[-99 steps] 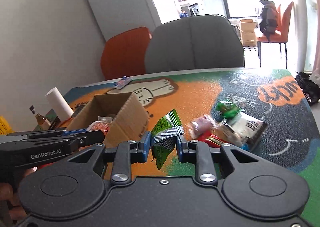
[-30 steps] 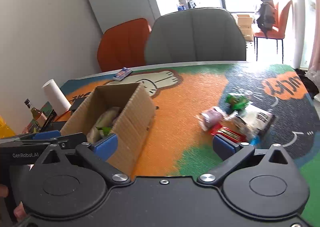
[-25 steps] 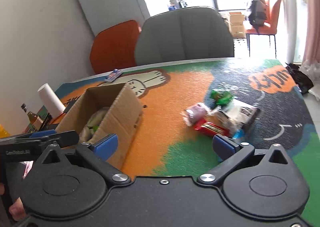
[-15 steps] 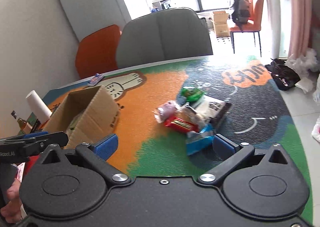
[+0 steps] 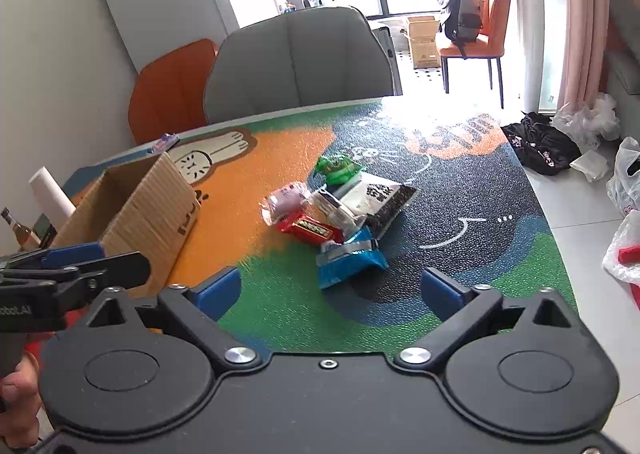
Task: Organize snacks
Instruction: 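Move both open grippers from the box back to the snack pile, then grasp the blue chip bag with the right gripper while the left gripper approaches the red candy bar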
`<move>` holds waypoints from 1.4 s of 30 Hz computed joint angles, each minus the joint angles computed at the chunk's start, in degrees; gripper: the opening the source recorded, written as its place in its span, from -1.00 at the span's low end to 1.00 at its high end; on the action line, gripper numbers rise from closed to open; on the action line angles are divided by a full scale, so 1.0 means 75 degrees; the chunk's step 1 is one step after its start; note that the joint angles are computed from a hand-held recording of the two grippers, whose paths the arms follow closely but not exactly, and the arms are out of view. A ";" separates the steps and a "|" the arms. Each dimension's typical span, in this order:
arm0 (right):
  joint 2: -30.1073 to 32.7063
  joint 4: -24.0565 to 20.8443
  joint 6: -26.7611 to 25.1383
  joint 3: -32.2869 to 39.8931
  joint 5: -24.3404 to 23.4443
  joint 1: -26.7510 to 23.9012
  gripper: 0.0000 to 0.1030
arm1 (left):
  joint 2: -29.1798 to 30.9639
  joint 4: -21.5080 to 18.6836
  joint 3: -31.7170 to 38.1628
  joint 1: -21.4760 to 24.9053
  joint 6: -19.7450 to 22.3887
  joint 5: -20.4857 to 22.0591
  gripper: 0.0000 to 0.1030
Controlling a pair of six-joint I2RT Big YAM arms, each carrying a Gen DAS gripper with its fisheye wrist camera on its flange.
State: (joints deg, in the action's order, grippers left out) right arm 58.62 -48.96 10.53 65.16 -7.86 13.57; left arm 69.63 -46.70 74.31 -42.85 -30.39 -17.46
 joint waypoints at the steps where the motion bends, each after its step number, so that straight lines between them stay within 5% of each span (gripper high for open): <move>1: 0.0009 -0.0005 -0.0030 -0.0013 -0.0031 -0.0033 0.78 | 0.0063 0.0009 0.0021 -0.0003 -0.0001 0.0015 0.75; 8: 0.0222 0.0065 -0.0108 -0.0050 -0.0300 -0.0266 0.55 | 0.0442 0.0107 0.0154 0.0052 -0.0047 0.0157 0.35; 15: 0.0540 0.0224 -0.0073 -0.0002 -0.0430 -0.0347 0.54 | 0.0780 0.0205 0.0262 0.0222 -0.0052 0.0373 0.22; 34: 0.1526 0.0885 -0.0075 0.0131 -0.0549 -0.0321 0.44 | 0.1683 0.0375 0.0707 0.0646 -0.0193 0.0802 0.27; 42: 0.1610 0.1161 -0.0208 -0.0035 -0.0975 -0.0526 -0.17 | 0.2010 0.0331 0.0920 0.0680 -0.0230 0.0833 0.27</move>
State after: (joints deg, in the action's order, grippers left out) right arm 70.70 -40.25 8.97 64.90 -15.17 9.62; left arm 84.71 -44.21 81.21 -37.74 -32.11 -11.22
